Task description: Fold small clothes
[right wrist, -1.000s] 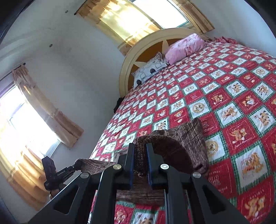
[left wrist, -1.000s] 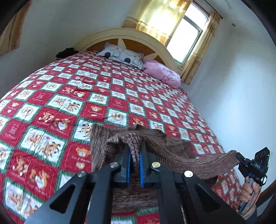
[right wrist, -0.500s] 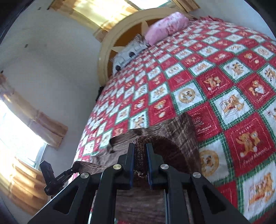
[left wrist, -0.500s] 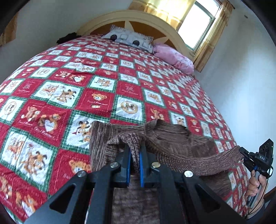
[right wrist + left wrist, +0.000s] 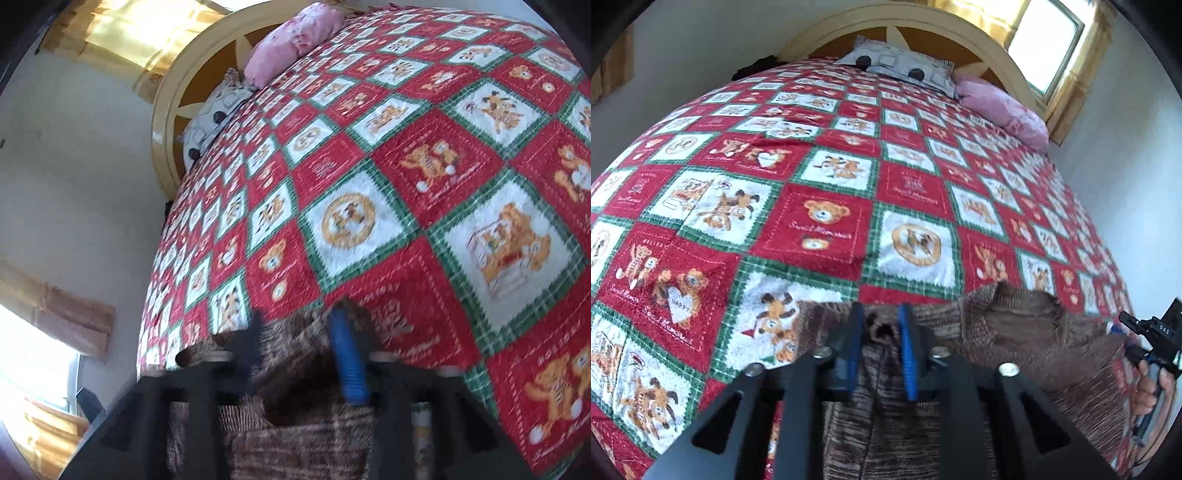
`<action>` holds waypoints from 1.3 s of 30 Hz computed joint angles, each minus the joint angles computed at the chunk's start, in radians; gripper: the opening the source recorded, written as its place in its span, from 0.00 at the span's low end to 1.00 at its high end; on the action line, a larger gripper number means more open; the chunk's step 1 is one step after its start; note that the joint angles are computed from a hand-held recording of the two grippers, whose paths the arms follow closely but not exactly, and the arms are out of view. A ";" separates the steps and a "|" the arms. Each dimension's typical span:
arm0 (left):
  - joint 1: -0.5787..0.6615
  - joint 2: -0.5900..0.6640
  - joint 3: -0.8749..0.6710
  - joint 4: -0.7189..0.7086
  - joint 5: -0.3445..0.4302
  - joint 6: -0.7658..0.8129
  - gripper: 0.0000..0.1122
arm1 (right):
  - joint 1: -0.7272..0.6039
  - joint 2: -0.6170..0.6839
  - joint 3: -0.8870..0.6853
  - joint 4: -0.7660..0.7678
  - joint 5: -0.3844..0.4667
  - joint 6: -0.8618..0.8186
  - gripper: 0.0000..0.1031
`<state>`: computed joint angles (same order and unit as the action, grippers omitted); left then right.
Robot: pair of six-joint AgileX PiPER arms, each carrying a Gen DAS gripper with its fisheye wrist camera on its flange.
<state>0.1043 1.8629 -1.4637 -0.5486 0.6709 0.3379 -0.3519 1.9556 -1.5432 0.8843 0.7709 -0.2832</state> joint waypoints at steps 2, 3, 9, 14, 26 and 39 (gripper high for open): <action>0.016 -0.012 0.015 0.010 -0.016 -0.021 0.49 | 0.005 -0.012 -0.006 -0.042 -0.019 -0.001 0.56; 0.018 -0.020 0.025 0.028 -0.031 -0.045 0.55 | 0.006 -0.019 -0.006 -0.056 -0.019 -0.005 0.56; 0.024 -0.156 0.166 0.056 -0.046 0.030 0.56 | 0.054 -0.145 0.114 -0.060 0.109 -0.243 0.56; -0.119 -0.153 0.178 0.379 -0.012 -0.103 0.62 | 0.229 -0.085 0.032 -0.353 0.267 -0.142 0.57; -0.128 0.029 -0.066 0.764 -0.023 -0.585 0.65 | 0.331 0.007 -0.181 -0.663 -0.066 0.192 0.58; -0.015 -0.346 0.392 0.414 -0.107 -0.201 0.65 | 0.130 -0.367 0.400 -0.318 -0.172 -0.197 0.63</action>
